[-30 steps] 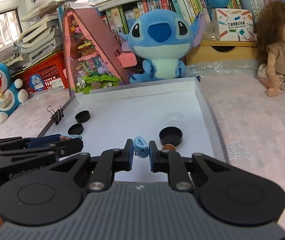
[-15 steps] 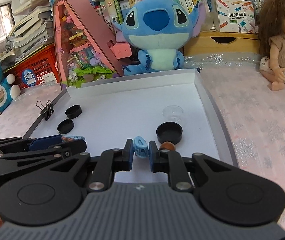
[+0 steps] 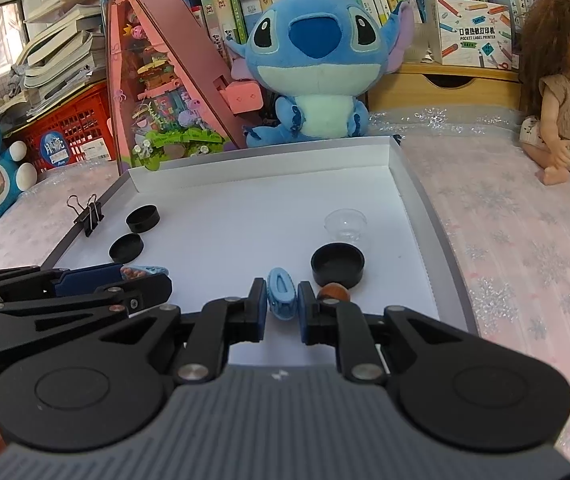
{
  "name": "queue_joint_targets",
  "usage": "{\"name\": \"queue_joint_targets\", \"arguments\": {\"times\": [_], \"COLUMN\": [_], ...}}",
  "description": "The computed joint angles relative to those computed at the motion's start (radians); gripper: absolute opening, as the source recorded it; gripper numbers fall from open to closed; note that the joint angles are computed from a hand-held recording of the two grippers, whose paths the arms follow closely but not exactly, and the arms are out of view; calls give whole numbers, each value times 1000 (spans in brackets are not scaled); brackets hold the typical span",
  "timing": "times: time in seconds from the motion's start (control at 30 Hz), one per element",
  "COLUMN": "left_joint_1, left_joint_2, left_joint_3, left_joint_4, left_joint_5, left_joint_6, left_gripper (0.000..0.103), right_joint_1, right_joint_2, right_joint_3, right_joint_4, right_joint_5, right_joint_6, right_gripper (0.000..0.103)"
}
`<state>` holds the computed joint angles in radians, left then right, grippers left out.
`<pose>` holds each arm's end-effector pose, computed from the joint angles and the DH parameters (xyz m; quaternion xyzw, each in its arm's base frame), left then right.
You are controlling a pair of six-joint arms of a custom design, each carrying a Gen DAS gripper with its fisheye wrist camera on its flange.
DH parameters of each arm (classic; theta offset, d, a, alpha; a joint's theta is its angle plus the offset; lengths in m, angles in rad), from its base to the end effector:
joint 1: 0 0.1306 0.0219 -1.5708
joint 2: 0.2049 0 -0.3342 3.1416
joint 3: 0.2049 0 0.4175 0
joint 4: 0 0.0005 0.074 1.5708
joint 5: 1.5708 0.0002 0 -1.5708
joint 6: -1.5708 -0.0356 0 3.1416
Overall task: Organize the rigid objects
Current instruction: 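Open the left tool over the tray while the right tool releases the light blue clip, then move both open tools back toward the remaining objects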
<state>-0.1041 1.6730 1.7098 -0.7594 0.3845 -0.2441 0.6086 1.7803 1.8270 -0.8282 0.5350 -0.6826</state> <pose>0.6155 -0.0782 0.3936 0.2324 0.8675 -0.1455 0.4151 0.5420 0.3550 0.3822 0.1345 0.8859 0.0282 0.4430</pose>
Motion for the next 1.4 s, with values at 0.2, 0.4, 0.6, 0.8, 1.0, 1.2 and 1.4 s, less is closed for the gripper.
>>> {"name": "queue_joint_targets", "arguments": {"times": [0.2, 0.4, 0.6, 0.8, 1.0, 1.2, 1.4], "left_joint_1": [-1, 0, 1, 6, 16, 33, 53], "left_joint_2": [-4, -2, -15, -47, -94, -146, -199], "left_joint_3": [-5, -2, -12, -36, -78, -123, -171], "left_joint_4": [3, 0, 13, 30, 50, 54, 53], "left_joint_5": [-3, -3, -8, -5, 7, 35, 77], "left_joint_6": [-1, 1, -6, -16, -29, -51, -67], "left_gripper": [37, 37, 37, 44, 62, 75, 78], "right_joint_1": [0, 0, 4, 12, 23, 45, 70], "right_joint_2": [1, -1, -10, -39, -78, -122, -164], "right_joint_3": [1, -1, -8, -29, -64, -112, -158], "right_joint_4": [-1, 4, 18, 42, 55, 80, 96], "right_joint_5": [1, -1, 5, 24, 55, 103, 137], "right_joint_6": [0, 3, 14, 24, 33, 74, 99], "right_gripper": [20, 21, 26, 33, 45, 61, 70]}}
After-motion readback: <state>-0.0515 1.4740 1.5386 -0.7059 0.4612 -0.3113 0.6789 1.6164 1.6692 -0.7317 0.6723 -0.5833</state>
